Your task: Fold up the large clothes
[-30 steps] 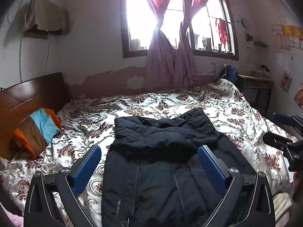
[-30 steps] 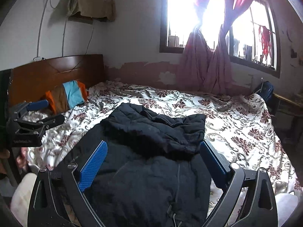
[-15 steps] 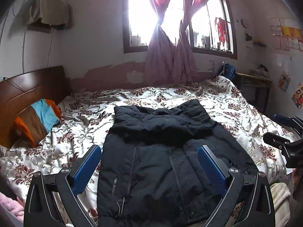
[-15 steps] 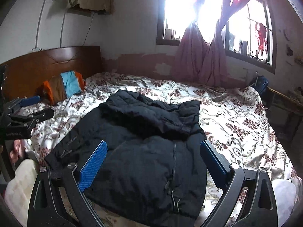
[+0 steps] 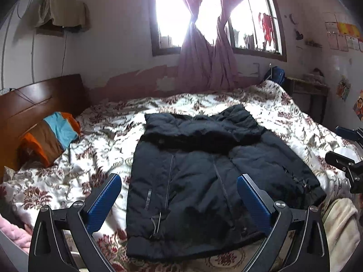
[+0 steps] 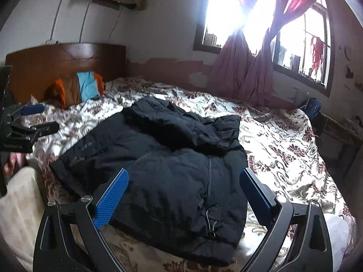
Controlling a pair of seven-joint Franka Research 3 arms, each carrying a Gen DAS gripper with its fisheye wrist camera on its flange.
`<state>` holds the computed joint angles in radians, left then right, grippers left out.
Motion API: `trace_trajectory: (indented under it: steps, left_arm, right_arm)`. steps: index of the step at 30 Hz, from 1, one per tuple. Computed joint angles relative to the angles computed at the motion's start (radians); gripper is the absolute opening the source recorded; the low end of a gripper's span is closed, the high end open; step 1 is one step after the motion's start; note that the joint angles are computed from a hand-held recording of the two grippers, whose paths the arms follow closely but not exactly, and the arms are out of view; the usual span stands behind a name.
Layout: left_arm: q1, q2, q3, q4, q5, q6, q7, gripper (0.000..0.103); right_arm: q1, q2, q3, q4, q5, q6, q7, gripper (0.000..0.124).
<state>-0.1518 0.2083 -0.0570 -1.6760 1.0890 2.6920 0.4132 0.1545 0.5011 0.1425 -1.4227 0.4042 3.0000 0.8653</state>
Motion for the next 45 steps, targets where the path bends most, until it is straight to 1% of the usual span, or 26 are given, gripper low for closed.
trace_trajectory:
  steps: [3, 5, 7, 10, 13, 21, 23, 26, 30, 35, 37, 41, 45]
  left_arm:
    - [0.019, -0.004, -0.015, -0.030, -0.105, -0.011, 0.075, 0.102]
    - [0.025, -0.005, -0.020, -0.048, -0.157, -0.012, 0.100, 0.102]
    - [0.025, -0.005, -0.020, -0.058, -0.186, -0.020, 0.114, 0.102]
    - [0.023, -0.003, -0.023, -0.072, -0.222, -0.038, 0.136, 0.102]
    - [0.022, -0.002, -0.026, -0.082, -0.255, -0.050, 0.162, 0.102]
    - [0.027, 0.006, -0.033, -0.101, -0.344, -0.090, 0.233, 0.102]
    - [0.034, 0.006, -0.039, -0.107, -0.380, -0.103, 0.284, 0.102]
    - [0.050, -0.001, -0.051, -0.129, -0.440, -0.122, 0.415, 0.102]
    - [0.056, -0.016, -0.058, -0.165, -0.478, -0.150, 0.547, 0.102]
    - [0.048, 0.000, -0.060, -0.165, -0.499, -0.181, 0.605, 0.102]
    - [0.043, 0.020, -0.061, -0.145, -0.509, -0.204, 0.626, 0.102]
    - [-0.020, 0.112, -0.044, -0.030, -0.405, -0.385, 0.638, 0.102]
    - [-0.055, 0.149, -0.034, 0.004, -0.336, -0.433, 0.647, 0.102]
  right_arm:
    - [0.016, -0.009, -0.032, -0.023, -0.021, -0.023, 0.028, 0.096]
    - [0.029, -0.016, -0.054, -0.041, -0.040, -0.034, 0.052, 0.096]
    - [0.035, -0.018, -0.071, -0.048, -0.060, -0.059, 0.073, 0.096]
    - [0.021, -0.014, -0.066, -0.048, -0.064, -0.094, 0.079, 0.096]
    - [0.021, -0.007, -0.078, -0.037, -0.077, -0.128, 0.100, 0.096]
    - [0.041, 0.015, -0.123, -0.010, -0.154, -0.206, 0.156, 0.096]
    - [0.060, 0.019, -0.149, -0.007, -0.202, -0.226, 0.177, 0.096]
    - [0.057, 0.008, -0.147, -0.031, -0.235, -0.229, 0.163, 0.096]
    - [0.060, 0.006, -0.150, -0.038, -0.266, -0.261, 0.155, 0.096]
    - [0.072, 0.034, -0.162, 0.001, -0.306, -0.347, 0.177, 0.096]
    - [0.074, 0.043, -0.162, 0.011, -0.312, -0.361, 0.186, 0.096]
    - [0.088, 0.058, -0.175, 0.018, -0.340, -0.363, 0.213, 0.096]
    - [0.128, 0.073, -0.214, 0.020, -0.425, -0.350, 0.249, 0.096]
